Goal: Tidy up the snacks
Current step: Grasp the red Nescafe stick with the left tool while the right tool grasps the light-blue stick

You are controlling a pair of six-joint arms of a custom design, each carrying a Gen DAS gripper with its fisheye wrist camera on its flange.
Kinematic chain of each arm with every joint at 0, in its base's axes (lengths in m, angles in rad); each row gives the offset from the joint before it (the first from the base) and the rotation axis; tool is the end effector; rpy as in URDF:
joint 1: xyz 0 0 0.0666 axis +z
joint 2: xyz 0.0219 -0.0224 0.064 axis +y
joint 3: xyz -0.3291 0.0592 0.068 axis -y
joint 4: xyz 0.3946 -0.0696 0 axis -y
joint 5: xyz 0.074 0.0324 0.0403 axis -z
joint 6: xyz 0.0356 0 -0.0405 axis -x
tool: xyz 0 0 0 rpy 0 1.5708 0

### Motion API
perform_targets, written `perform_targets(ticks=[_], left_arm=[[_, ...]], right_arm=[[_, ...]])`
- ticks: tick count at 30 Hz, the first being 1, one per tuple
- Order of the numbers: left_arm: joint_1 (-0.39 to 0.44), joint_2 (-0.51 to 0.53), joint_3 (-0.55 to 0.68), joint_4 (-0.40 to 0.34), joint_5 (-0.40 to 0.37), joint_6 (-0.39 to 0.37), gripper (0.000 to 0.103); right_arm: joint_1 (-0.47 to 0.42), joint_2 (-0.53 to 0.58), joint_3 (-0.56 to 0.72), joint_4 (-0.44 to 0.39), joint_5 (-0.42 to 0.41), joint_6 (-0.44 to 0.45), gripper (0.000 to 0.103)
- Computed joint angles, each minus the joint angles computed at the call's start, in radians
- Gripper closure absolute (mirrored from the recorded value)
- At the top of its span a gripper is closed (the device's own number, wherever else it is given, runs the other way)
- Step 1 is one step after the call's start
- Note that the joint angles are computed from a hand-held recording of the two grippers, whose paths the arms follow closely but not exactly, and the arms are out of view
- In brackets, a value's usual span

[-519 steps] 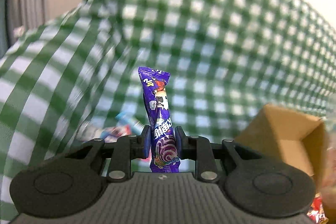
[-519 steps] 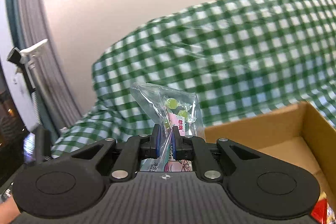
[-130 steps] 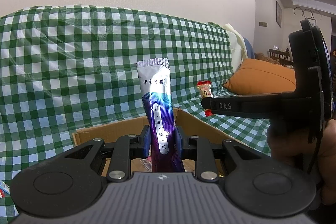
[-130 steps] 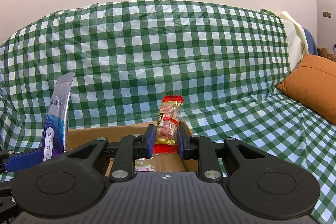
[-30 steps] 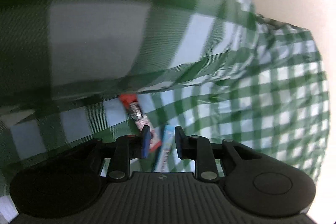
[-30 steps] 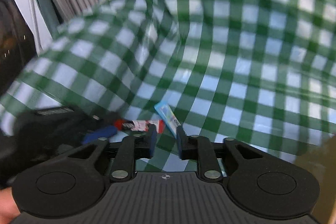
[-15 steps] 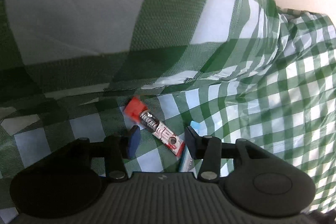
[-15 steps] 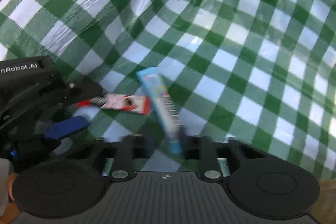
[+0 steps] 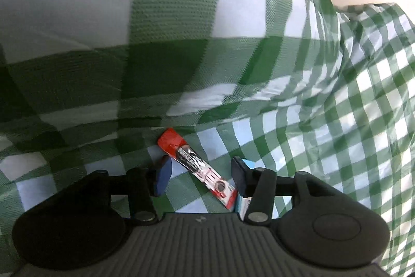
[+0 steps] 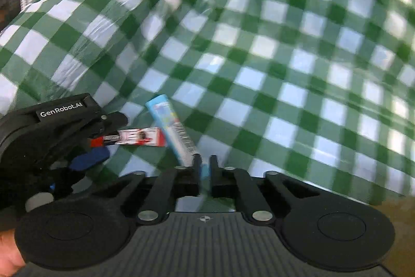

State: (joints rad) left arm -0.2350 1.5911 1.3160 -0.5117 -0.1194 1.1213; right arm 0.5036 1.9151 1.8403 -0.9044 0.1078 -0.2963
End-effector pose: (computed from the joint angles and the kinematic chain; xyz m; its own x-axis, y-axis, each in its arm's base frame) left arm 0.5391 -0.1251 0.2735 -0.4338 -0.8157 -0.3828 -0.5553 0.5766 -0.5993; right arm 0.5725 0.3106 0.2970 -0.8201 -0.1204 -0.5595 -0.1963 0.9775 0.0774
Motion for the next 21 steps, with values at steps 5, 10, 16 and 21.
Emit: perform_targets(ticks=[5,10,16,21], left_arm=[[0.003,0.008,0.006,-0.007,-0.008,-0.013,0.050],[-0.019,0.036,0.048,-0.044,-0.056,-0.091,0.050],[-0.033,0.063,0.087,-0.083,-0.092,-0.157,0.050],[-0.062,0.106,0.146,-0.146,-0.169,-0.312,0.066]], right_arm=[[0.009,0.093,0.108,-0.049,-0.001,0.067,0.056],[0.017,0.105,0.116,-0.057,0.030,0.113,0.085],[0.007,0.027,0.027,-0.083,0.126,0.010,0.086],[0.030,-0.069,-0.054,-0.097,0.214,-0.086,0.086]])
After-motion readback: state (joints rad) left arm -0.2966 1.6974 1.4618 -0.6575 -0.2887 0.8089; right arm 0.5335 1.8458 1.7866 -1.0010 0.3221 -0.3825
